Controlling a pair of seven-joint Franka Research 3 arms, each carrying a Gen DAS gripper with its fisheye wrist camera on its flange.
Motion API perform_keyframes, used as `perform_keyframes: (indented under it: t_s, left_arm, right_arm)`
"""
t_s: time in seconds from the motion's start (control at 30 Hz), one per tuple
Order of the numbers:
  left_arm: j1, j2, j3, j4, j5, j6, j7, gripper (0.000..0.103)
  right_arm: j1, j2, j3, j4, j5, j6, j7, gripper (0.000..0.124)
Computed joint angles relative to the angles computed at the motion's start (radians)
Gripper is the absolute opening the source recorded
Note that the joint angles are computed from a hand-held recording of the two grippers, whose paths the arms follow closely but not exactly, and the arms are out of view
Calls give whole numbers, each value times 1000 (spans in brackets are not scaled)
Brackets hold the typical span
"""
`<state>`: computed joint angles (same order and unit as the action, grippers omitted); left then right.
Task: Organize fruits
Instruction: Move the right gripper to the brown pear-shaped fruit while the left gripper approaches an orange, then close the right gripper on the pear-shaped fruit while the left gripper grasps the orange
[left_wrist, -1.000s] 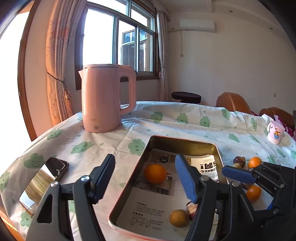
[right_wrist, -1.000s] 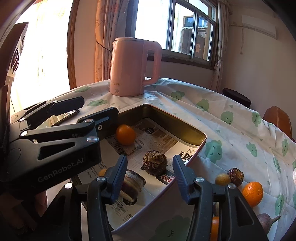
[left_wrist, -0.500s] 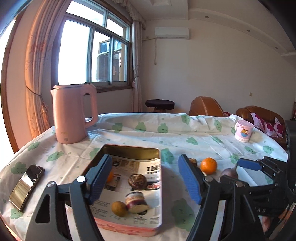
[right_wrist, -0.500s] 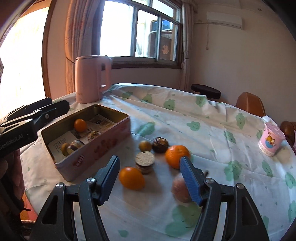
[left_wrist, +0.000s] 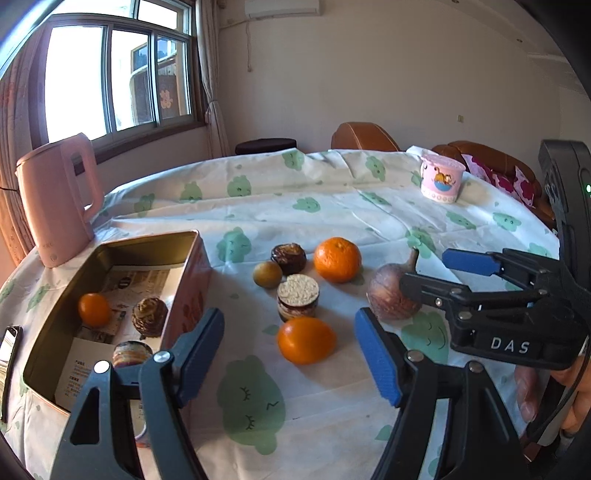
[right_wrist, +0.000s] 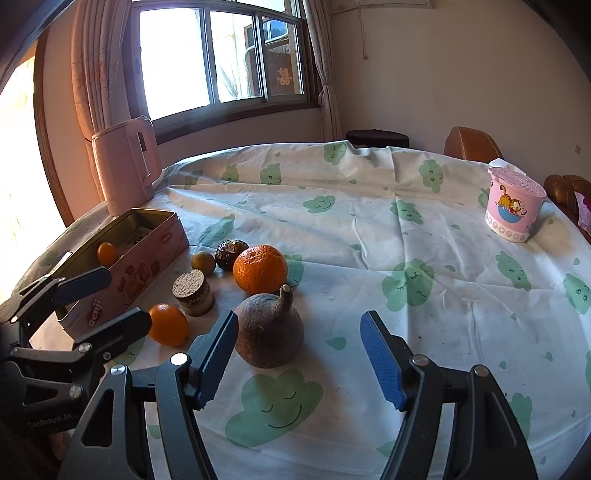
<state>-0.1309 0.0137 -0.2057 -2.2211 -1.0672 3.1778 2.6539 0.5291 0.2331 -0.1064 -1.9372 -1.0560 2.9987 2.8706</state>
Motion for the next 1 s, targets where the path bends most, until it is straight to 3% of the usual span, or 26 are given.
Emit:
perform_keyframes:
  t_s: [0.07, 0.2, 0.47, 0.5, 0.63, 1.0]
  left_arm:
    - [2, 6, 11, -13, 128, -20, -116, 73]
    - [26, 27, 23, -9, 327, -92, -298, 60]
    - [72, 40, 0, 22, 350, -189, -325, 51]
    - [73, 39, -4, 21, 344, -191, -315, 43]
    - [79, 36, -12, 25, 271, -200, -247, 41]
    - [41, 13, -8, 26, -66, -126, 65, 41]
  right_arm:
    - [-32, 12, 36, -2, 106, 12, -108, 70]
    - [-69, 29, 86, -3, 309, 19, -301, 70]
    - [-87, 66, 139, 37, 586, -46, -565, 70]
    - [-82, 68, 135, 40, 608, -53, -582, 65]
    - [-100, 75, 167, 38, 737, -43, -718, 51]
    - [59, 52, 2, -24, 759, 41, -704, 51]
